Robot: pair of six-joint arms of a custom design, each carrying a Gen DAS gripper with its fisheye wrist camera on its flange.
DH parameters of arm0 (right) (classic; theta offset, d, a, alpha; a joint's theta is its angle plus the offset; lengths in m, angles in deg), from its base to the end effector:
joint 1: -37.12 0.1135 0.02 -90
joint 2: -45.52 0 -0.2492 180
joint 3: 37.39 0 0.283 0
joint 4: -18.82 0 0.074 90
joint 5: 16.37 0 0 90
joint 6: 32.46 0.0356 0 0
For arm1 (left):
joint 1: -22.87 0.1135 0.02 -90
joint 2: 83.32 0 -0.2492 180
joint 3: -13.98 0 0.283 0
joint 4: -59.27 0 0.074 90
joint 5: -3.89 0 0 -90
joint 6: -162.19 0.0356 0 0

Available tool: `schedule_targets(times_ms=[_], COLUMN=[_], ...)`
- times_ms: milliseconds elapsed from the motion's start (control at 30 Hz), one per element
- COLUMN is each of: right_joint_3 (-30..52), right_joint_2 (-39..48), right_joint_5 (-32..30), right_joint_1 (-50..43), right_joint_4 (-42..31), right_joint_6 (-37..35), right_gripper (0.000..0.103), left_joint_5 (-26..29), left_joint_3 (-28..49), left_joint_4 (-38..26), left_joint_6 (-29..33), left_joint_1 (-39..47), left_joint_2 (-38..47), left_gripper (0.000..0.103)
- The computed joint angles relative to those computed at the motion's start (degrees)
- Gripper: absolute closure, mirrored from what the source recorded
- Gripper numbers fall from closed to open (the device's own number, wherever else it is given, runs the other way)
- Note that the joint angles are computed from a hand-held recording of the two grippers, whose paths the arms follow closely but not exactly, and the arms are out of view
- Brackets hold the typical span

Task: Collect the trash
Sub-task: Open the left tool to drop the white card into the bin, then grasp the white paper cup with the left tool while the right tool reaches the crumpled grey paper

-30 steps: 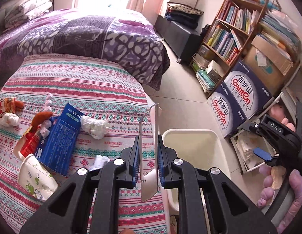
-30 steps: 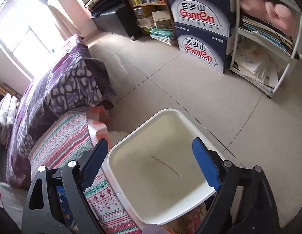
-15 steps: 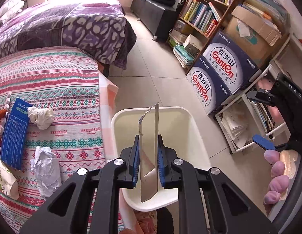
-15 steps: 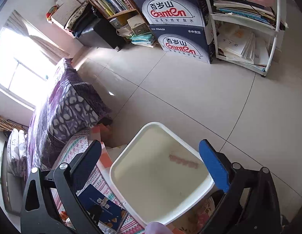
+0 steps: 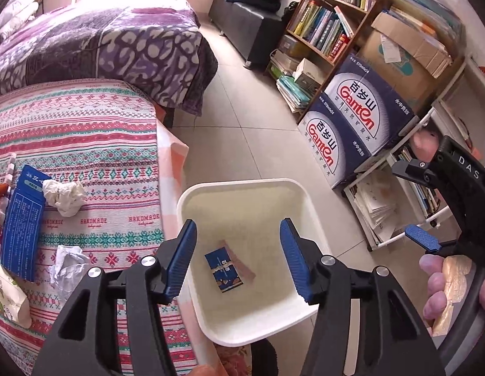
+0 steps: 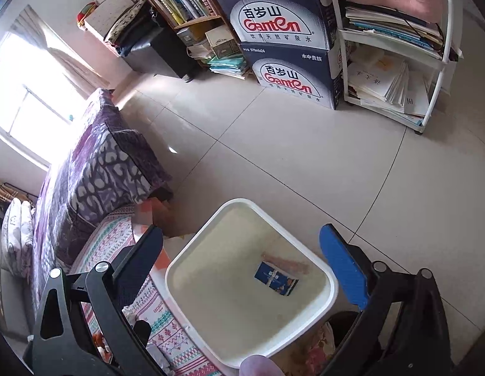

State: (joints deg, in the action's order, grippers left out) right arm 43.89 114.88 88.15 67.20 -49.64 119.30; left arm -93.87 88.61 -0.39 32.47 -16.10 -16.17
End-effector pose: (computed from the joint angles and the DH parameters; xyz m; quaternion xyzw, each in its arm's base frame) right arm 0.2371 0.1270 0.3147 0.2943 0.9040 0.1209 0.2856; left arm 0.2136 -0.1666 0.2937 -0.0281 0.9437 -0.1555 0.2906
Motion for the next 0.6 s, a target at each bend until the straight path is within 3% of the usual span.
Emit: schedule_targets(times_ms=[267, 600], right_joint_3=[6.17, 13.31], right_joint_2=[6.29, 15.88], right_joint_5=[7.92, 8.53], right_joint_1=[8.23, 17.06], right_joint_4=[-4.04, -6.8], right_joint_6=[-0.39, -2.4], right_gripper=[0.007, 0.007], left_joint_5=[-6.11, -7.74], left_joint_3=[-1.5, -4.37], left_joint_4=[-5.95, -19.65], left_joint_6=[1.61, -0.02], left_joint_1=[2.47, 14.77], left_joint_2=[-5.56, -13.38], left_gripper=[0.037, 0.026])
